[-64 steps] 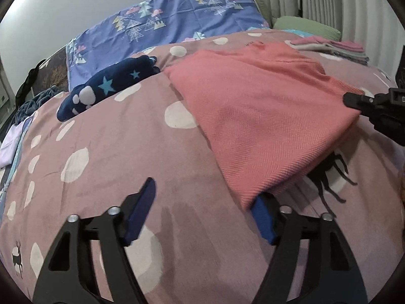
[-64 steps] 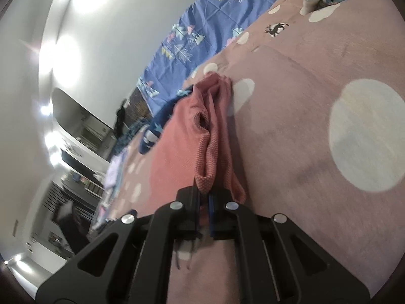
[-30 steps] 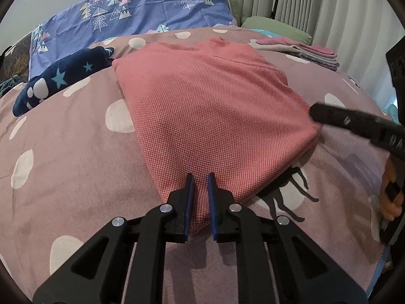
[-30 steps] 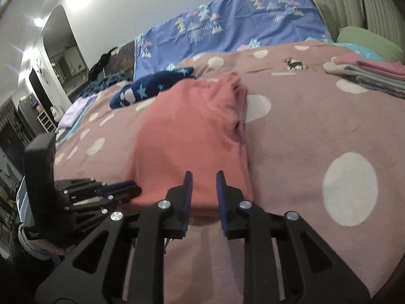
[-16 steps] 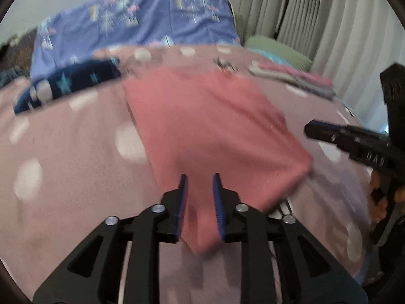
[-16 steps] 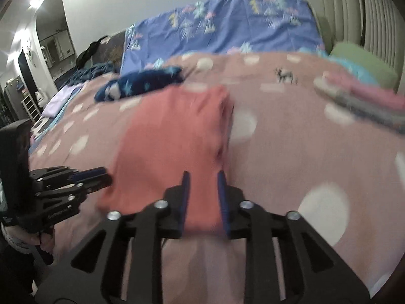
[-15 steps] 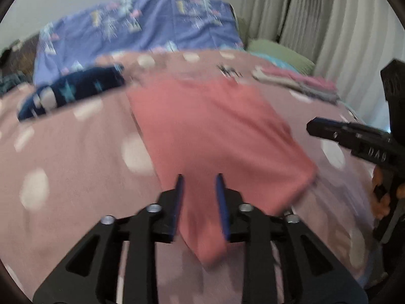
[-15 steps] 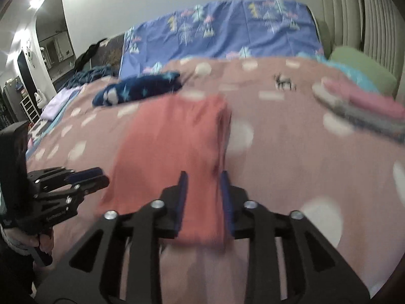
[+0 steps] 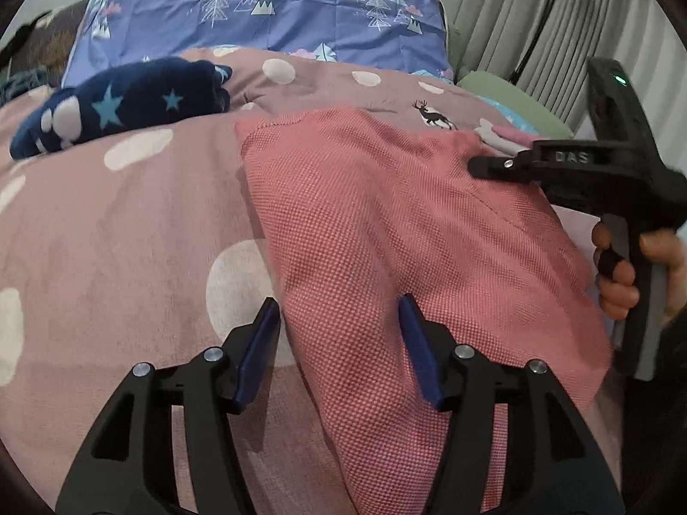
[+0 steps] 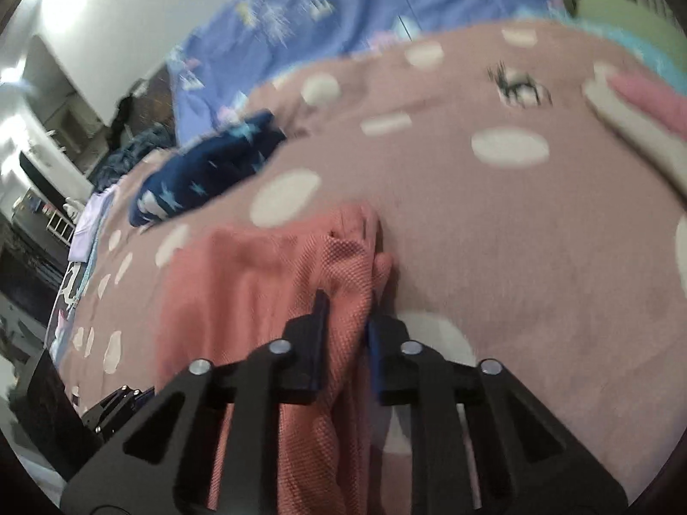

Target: Fold small clothes

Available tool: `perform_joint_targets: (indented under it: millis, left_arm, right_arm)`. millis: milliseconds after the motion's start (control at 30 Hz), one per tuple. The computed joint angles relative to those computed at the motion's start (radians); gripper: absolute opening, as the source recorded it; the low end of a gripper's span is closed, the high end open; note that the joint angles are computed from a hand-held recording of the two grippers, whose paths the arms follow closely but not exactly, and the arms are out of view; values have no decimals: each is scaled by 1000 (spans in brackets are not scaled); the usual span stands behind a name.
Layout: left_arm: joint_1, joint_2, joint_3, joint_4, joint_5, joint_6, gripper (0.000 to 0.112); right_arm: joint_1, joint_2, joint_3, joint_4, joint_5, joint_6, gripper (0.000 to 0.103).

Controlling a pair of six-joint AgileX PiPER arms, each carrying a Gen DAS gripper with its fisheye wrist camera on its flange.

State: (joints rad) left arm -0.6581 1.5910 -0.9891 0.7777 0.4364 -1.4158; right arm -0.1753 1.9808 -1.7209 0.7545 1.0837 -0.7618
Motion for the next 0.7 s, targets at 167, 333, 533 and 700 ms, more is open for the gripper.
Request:
perform_joint_targets:
  millis: [167, 333, 533, 700]
  left_arm:
    - [-4, 5, 5, 21, -10, -27, 59]
    - [4, 5, 9, 19, -27, -29, 59]
    - [0, -1, 18, 24, -29, -39, 60]
    - [0, 2, 14, 22, -28, -37, 61]
  right_arm:
    - [-9, -161, 205, 139, -228, -250, 3]
    - [10, -51, 121, -26, -258, -36, 1]
    - [0, -125, 173, 124, -161, -230, 41]
    - [56, -79, 162, 31, -227, -159, 3]
